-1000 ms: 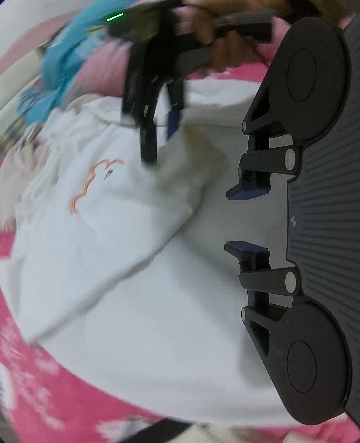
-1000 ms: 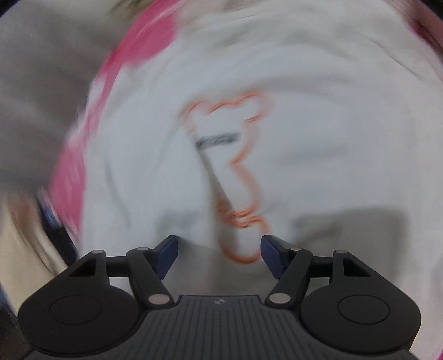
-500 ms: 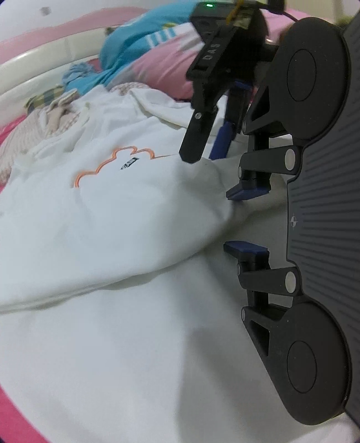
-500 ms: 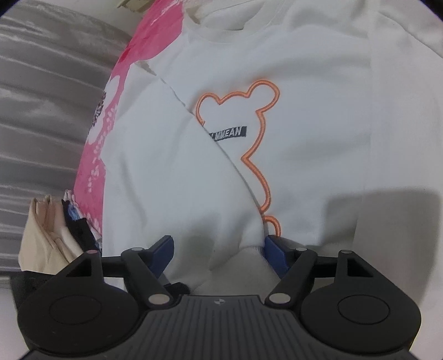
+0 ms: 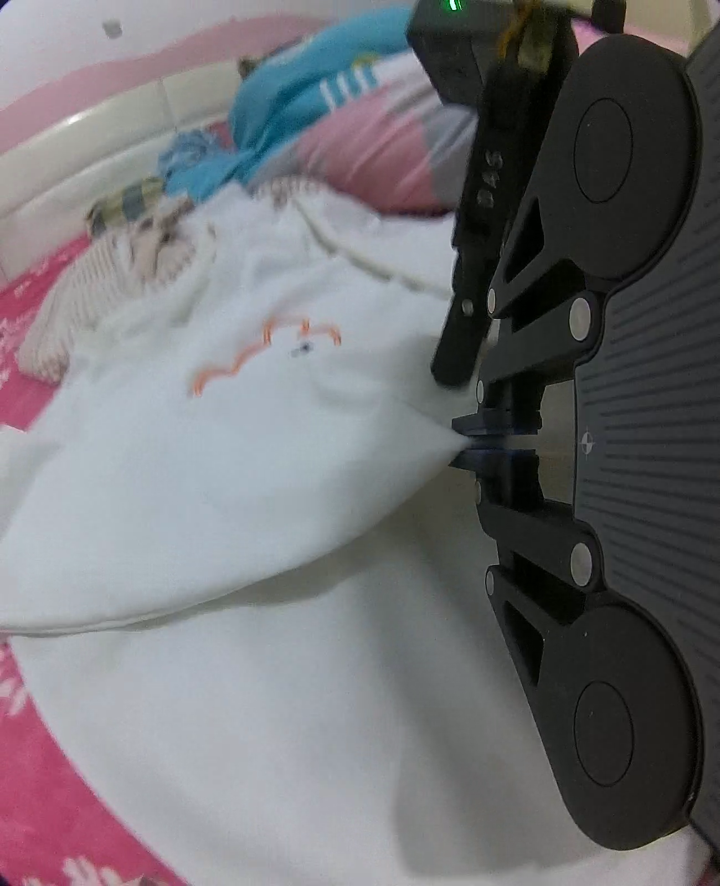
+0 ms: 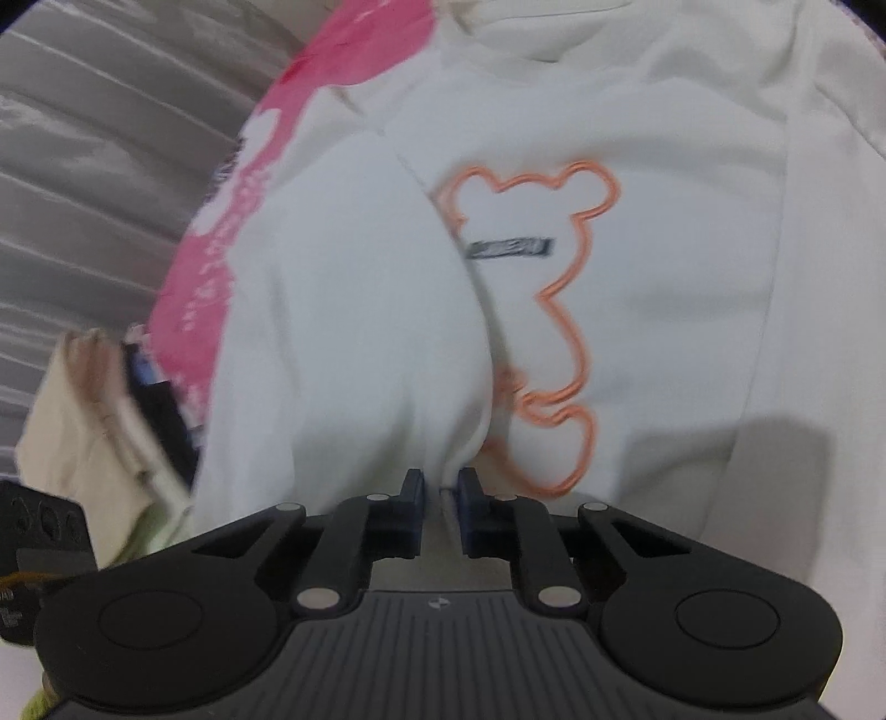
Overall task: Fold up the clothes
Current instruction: 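Grasp the sweatshirt hem with both grippers, then fold the hem toward the collar and open both grippers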
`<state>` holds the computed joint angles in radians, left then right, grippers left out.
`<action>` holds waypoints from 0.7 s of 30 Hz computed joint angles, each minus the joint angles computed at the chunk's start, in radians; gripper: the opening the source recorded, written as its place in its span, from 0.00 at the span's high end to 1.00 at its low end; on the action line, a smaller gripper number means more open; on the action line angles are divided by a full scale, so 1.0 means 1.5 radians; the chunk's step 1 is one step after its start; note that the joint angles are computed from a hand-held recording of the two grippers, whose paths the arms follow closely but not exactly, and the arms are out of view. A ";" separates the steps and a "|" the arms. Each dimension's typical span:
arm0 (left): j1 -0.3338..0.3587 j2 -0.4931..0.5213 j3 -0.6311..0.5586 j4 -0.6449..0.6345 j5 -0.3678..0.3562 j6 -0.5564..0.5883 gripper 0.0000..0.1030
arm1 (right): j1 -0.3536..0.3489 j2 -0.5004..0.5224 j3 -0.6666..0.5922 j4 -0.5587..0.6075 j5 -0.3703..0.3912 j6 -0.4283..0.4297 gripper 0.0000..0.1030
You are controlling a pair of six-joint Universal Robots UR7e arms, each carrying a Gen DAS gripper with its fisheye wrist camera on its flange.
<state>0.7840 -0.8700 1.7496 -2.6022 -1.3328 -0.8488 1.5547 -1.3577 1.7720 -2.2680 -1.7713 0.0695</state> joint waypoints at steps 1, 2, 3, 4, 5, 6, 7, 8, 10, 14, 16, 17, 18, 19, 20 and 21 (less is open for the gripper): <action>0.000 -0.015 0.002 0.015 -0.004 0.006 0.98 | 0.003 -0.005 0.004 0.005 0.011 0.006 0.86; 0.000 -0.031 0.003 0.034 -0.006 0.012 0.98 | 0.007 -0.009 0.008 0.011 0.024 0.011 0.86; 0.001 -0.048 0.003 0.059 -0.008 0.018 0.98 | 0.012 -0.010 0.013 0.017 0.034 0.016 0.86; 0.002 -0.065 0.000 0.090 -0.007 0.027 0.98 | 0.017 -0.012 0.018 0.021 0.045 0.020 0.86; 0.003 -0.079 -0.005 0.126 -0.002 0.040 0.98 | 0.023 -0.013 0.022 0.026 0.057 0.025 0.86; 0.004 -0.092 -0.011 0.163 0.004 0.055 0.98 | 0.029 -0.011 0.027 0.028 0.066 0.026 0.86; 0.006 -0.101 -0.018 0.199 0.008 0.068 0.98 | 0.036 -0.007 0.032 0.029 0.075 0.026 0.86; 0.008 -0.108 -0.026 0.234 0.012 0.078 0.98 | 0.043 -0.001 0.034 0.030 0.080 0.027 0.86; 0.014 -0.115 -0.042 0.303 0.018 0.107 0.98 | 0.059 0.015 0.037 0.031 0.084 0.028 0.87; 0.023 -0.124 -0.057 0.399 0.024 0.143 0.98 | 0.087 0.048 0.038 0.036 0.066 0.021 0.87; 0.026 -0.126 -0.058 0.431 0.028 0.150 0.98 | 0.094 0.057 0.041 0.045 0.064 0.026 0.87; 0.026 -0.128 -0.057 0.442 0.030 0.152 0.98 | 0.097 0.059 0.045 0.046 0.062 0.028 0.87; 0.027 -0.131 -0.054 0.446 0.033 0.154 0.98 | 0.100 0.060 0.048 0.044 0.059 0.027 0.87; 0.026 -0.134 -0.051 0.449 0.038 0.156 0.98 | 0.103 0.061 0.050 0.043 0.056 0.026 0.87; 0.026 -0.137 -0.048 0.451 0.042 0.158 0.98 | 0.105 0.063 0.052 0.040 0.055 0.028 0.87; 0.026 -0.139 -0.046 0.453 0.047 0.161 0.98 | 0.106 0.065 0.054 0.037 0.056 0.033 0.87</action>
